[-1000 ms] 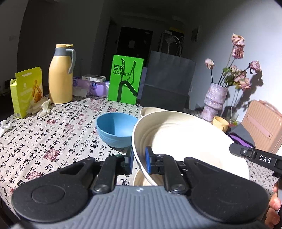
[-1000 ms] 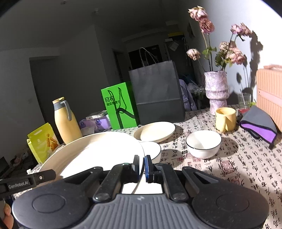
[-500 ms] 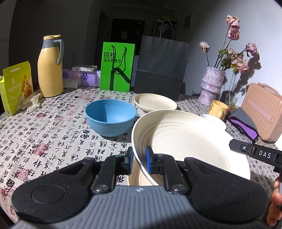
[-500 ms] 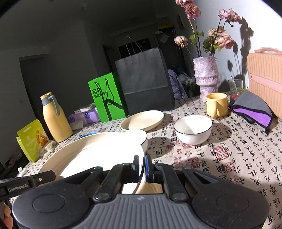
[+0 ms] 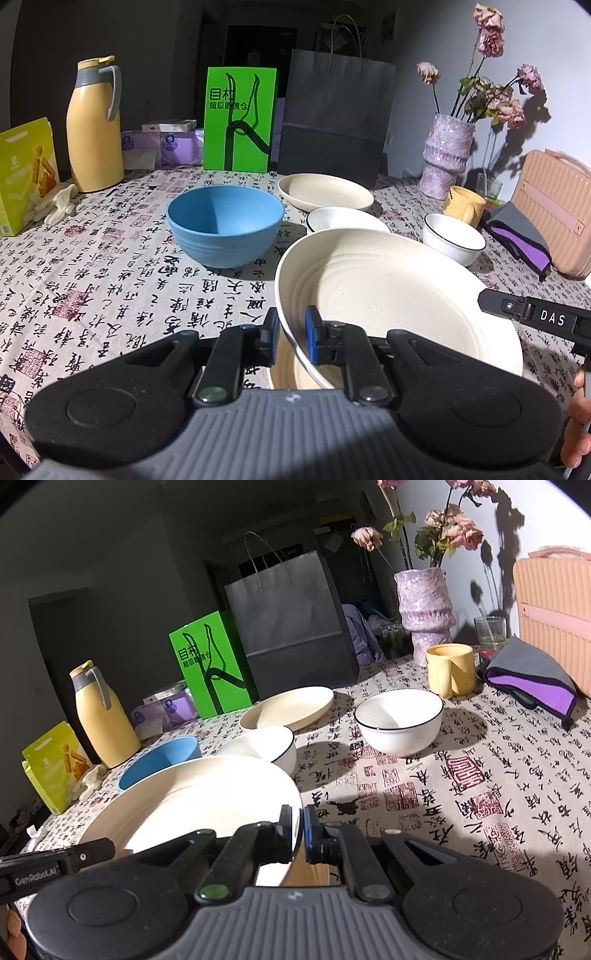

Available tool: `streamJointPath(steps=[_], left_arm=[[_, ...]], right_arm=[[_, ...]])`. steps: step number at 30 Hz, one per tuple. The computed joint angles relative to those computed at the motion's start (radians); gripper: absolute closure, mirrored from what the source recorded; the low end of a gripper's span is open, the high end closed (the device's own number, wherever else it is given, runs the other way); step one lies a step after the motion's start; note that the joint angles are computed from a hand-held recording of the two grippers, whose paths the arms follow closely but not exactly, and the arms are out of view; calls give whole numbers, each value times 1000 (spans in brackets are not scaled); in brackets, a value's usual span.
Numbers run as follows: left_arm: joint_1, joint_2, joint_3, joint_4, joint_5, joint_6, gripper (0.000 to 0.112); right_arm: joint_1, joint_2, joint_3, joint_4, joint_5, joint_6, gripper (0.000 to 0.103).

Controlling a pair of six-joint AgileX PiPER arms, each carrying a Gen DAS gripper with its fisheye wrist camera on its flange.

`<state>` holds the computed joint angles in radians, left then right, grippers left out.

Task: Organize plates and bowls
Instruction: 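Carry both held cream plates down toward the table beside the blue bowl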

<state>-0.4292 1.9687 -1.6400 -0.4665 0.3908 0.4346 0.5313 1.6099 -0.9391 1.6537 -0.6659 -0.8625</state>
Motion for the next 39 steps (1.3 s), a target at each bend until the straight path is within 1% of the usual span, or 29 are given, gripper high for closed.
streamJointPath(steps=[4,7,12,22,30,39], left_arm=[[1,21,-16,5,11,0,98],[-2,28,-15,6,4,6,98],[-1,43,-15,-7,4,26,98],[3,74,-34,12,15,15,98],[5,77,-21,-15,16,52,97],[-4,77,-2,-3,-3,55,96]], right_arm=[[-17,10,16,-39,22,45,97],[-26,22,23,-63,34,75,97],[-31,42,19,-71,37,85,97],[-45,78,17,-98,60,117,97],[-34,88,18,-87,40,103,97],[-15,100,12,-64,5,72,97]])
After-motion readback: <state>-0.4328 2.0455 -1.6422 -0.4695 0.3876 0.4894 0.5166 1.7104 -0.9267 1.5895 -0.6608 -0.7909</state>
